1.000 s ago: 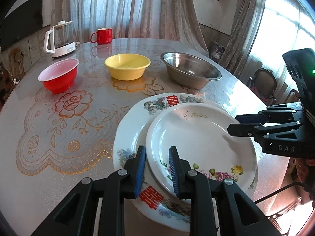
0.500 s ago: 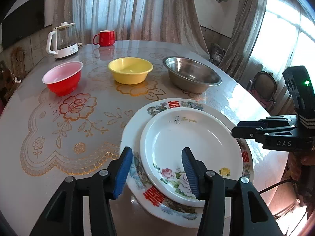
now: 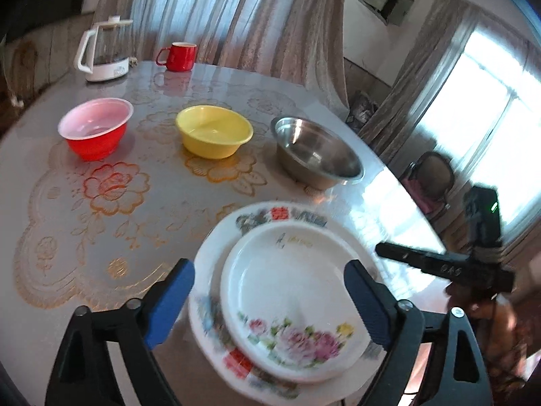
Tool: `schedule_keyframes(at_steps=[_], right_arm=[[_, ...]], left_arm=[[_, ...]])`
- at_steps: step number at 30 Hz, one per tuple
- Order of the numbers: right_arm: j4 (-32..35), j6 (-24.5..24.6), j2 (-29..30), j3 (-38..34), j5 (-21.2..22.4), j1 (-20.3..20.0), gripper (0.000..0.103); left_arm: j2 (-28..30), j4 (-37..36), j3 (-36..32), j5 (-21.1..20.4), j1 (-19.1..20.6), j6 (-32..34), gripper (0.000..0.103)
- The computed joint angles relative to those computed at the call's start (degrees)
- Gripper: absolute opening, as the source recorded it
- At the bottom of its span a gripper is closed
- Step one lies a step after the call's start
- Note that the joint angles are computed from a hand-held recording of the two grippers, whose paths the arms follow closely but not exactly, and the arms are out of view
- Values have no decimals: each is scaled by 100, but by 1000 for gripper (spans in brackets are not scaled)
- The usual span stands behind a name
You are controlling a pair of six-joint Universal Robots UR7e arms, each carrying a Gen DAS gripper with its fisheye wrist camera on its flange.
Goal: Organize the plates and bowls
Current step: 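Move both grippers to the rim of the steel bowl, then close the right gripper on the steel bowl rim while the left gripper grips it too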
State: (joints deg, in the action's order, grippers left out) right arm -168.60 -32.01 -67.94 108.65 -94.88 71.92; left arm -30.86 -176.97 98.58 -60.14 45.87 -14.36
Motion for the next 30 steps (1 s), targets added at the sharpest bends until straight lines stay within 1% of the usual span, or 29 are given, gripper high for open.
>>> schedule_keyframes(at_steps=[2,7,9,11,15,18,20,23,27,29,30], right_arm=[[92,218,34,-133,21,-53,33],[121,542,168,-523,254,-179,35],[40,701,261,-713,377,-205,40],[-21,894,367,-945,546,-241,40],[52,1228,599,-1447,850,-266,40],[267,1525,804,-1851,787,-197,40],[391,1557,931,-2065,751,-153,40],[468,1588,1105,-2313,532,-79,41],[655,1730,1311,-2606,396,-55,40],[741,1770,1395,-2730,368,-67,41],[772,1764,1420,-2773,369,-79,41]], left_arm=[[24,171,-212,-90,88,-176,93],[207,756,-927,19,213,-504,94],[331,916,-1253,14,245,-464,95],[489,1082,-1592,9,259,-374,95],[858,1479,-2327,-164,334,-253,95],[1195,1950,-2961,-352,436,-288,95],[1396,2279,-3333,-457,497,-385,94],[1696,2744,-3891,-669,582,-585,94],[2071,3341,-4606,-760,647,-741,93],[2186,3527,-4827,-745,664,-708,90],[2268,3619,-4963,-732,668,-655,87]])
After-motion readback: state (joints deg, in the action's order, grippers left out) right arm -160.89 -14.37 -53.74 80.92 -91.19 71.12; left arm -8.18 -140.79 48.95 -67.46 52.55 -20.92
